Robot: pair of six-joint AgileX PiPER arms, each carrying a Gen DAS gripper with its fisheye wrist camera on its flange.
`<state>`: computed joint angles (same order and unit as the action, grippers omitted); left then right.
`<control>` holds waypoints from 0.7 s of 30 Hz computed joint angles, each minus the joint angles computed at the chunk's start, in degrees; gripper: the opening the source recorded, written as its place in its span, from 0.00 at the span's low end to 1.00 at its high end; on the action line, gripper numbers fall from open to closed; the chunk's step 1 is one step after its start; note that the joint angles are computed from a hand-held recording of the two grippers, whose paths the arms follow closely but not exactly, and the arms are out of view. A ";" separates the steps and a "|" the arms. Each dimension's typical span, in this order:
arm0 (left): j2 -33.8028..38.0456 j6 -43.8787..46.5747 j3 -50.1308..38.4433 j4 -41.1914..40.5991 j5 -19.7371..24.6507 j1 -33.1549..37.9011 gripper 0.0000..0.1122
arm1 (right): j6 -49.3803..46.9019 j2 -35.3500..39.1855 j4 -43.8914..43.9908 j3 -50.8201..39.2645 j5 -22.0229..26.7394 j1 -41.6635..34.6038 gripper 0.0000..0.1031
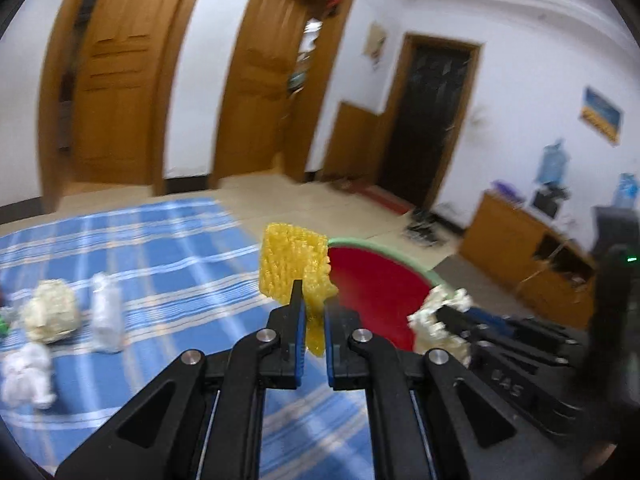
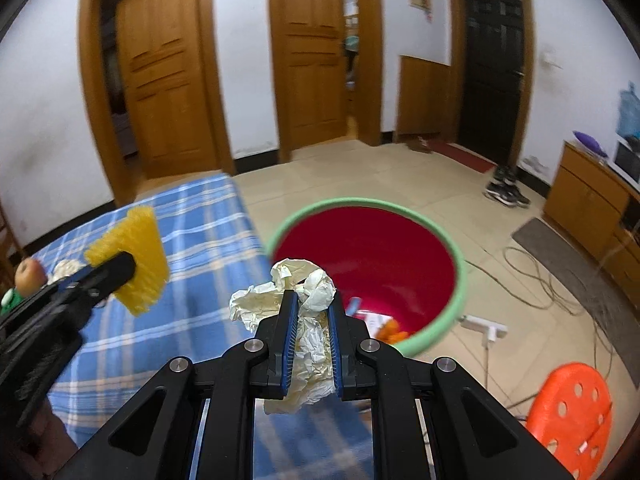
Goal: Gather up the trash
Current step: 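Carry the crumpled paper and foam net with both tools over the red basin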
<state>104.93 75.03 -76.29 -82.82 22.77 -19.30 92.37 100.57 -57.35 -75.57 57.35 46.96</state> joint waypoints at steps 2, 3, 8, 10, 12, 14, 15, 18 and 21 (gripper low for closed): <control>0.99 -0.03 -1.23 -0.30 0.96 -0.64 0.05 | 1.59 -1.66 -0.93 2.14 0.86 0.21 0.14; 1.49 -2.22 -2.22 2.12 0.74 -1.11 0.05 | 2.09 -2.09 -1.29 2.69 1.25 0.31 0.14; 3.73 -10.08 -6.83 12.18 -1.76 -3.13 0.05 | 3.64 -3.00 -2.44 4.62 -0.41 -1.68 0.15; 4.29 -13.24 -8.09 16.80 -3.30 -4.28 0.05 | 3.54 -2.25 -3.03 4.29 -0.84 -2.63 0.14; 6.57 -20.19 -12.07 24.63 -3.95 -5.60 0.05 | 3.48 -1.15 -3.51 3.68 -1.72 -3.98 0.14; 8.39 -22.81 -14.89 27.28 -3.96 -6.41 0.05 | 3.51 -0.49 -3.79 3.18 -2.59 -5.47 0.14; 9.47 -23.86 -16.49 28.15 -3.56 -6.61 0.05 | 4.05 -0.48 -4.26 3.53 -2.63 -5.88 0.14; 13.70 -30.94 -23.04 34.67 -2.38 -7.79 0.05 | 4.67 0.52 -6.01 3.47 -2.21 -7.31 0.14; 16.96 -35.89 -27.90 40.35 -1.60 -9.16 0.05 | 5.55 1.59 -7.12 3.73 -1.46 -8.77 0.14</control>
